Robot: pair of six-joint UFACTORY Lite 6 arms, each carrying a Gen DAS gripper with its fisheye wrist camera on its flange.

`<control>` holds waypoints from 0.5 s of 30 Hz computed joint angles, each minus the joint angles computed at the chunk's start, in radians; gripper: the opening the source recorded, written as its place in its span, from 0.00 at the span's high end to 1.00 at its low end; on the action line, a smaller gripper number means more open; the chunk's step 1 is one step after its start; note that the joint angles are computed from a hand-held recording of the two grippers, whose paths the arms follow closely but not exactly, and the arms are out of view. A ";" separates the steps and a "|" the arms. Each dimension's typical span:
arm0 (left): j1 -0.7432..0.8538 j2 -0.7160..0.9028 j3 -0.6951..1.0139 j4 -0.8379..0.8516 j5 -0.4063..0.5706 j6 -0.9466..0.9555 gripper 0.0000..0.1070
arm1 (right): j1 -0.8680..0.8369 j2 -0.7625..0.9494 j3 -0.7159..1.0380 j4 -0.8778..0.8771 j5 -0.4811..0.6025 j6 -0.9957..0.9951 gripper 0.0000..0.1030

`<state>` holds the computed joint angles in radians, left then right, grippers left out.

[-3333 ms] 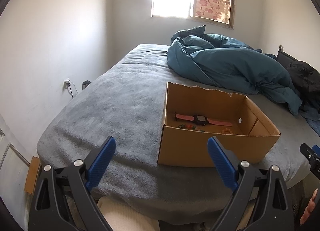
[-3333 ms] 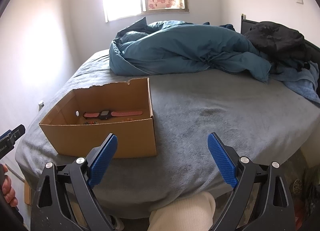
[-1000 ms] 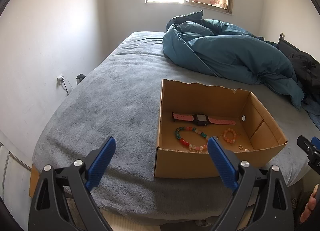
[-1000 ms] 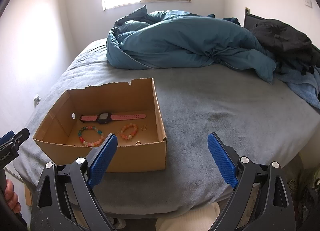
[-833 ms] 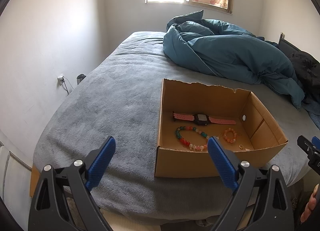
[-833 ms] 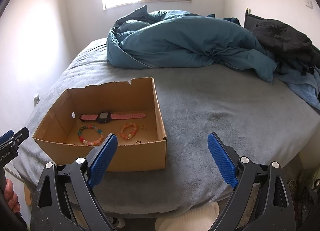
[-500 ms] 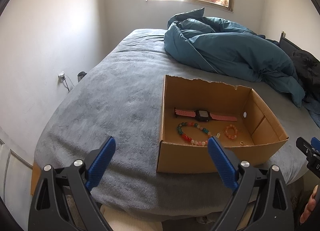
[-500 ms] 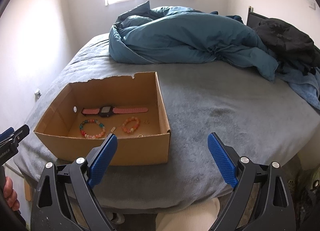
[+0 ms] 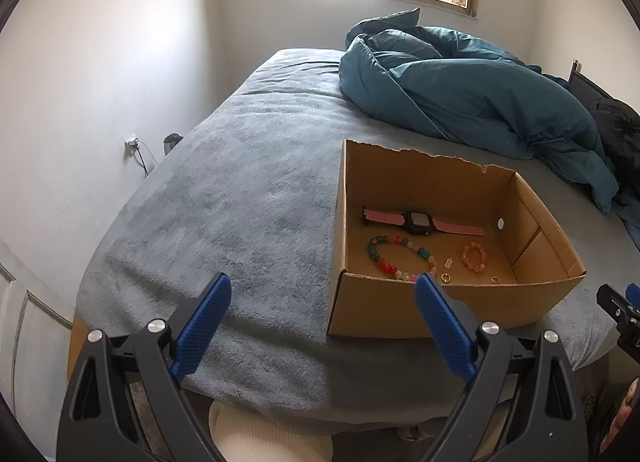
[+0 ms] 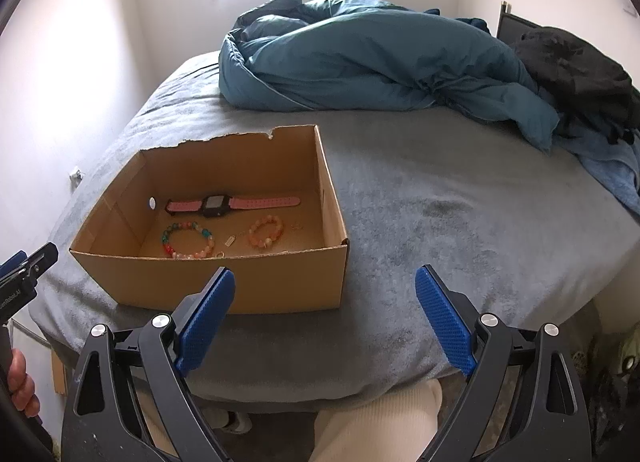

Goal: Organize jewelry

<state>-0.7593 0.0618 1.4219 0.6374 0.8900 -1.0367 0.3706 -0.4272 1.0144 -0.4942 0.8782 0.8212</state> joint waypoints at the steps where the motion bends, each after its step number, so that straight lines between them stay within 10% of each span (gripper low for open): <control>1: -0.001 0.000 0.000 0.001 0.002 -0.001 0.15 | 0.003 0.000 0.000 -0.003 0.003 0.003 0.15; 15: 0.004 -0.005 -0.001 -0.003 0.014 0.005 0.15 | 0.014 0.005 0.010 -0.012 0.021 0.005 0.15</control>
